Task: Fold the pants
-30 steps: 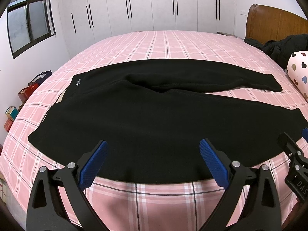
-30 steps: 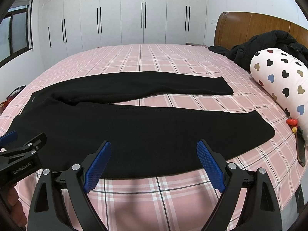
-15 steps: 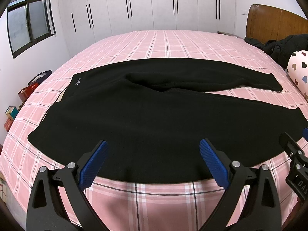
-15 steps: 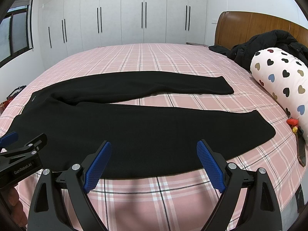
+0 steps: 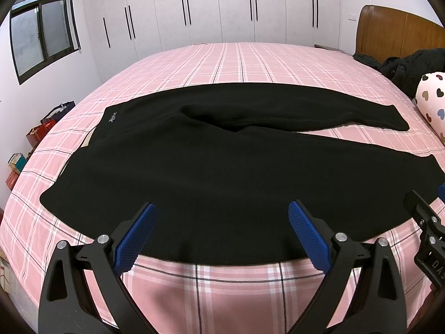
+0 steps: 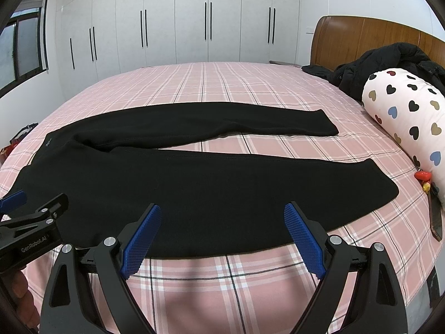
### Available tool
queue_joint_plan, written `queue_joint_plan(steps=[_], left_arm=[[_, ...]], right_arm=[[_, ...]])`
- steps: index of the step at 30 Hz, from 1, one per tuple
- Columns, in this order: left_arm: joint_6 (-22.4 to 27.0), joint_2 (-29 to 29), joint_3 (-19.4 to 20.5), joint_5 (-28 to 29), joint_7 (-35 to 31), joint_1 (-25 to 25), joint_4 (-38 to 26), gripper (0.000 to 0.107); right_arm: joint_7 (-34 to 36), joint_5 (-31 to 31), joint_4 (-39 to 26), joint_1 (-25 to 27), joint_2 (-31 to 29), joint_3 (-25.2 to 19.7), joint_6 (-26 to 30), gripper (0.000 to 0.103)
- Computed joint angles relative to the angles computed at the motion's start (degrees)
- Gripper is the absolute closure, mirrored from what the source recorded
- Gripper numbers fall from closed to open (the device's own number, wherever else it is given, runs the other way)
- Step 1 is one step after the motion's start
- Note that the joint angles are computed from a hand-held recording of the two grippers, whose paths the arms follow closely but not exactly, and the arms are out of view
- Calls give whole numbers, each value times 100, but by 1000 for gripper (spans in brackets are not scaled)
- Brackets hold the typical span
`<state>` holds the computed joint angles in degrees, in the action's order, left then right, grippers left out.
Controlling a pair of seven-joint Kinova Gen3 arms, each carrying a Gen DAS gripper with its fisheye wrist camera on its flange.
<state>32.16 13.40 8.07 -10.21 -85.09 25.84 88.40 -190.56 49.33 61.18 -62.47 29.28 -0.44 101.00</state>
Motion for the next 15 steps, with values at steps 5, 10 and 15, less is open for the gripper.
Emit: queue_joint_plan(steps=[5, 10, 15], left_arm=[[-4, 31, -12, -18, 18, 10, 3, 14], [-23, 42, -3, 16, -25, -12, 9, 14], [-40, 57, -32, 16, -31, -11, 23, 14]], right_arm=[[-15, -44, 39, 42, -12, -15, -50, 15], [3, -42, 79, 53, -28, -22, -83, 15], [5, -88, 134, 100, -55, -45, -138, 15]])
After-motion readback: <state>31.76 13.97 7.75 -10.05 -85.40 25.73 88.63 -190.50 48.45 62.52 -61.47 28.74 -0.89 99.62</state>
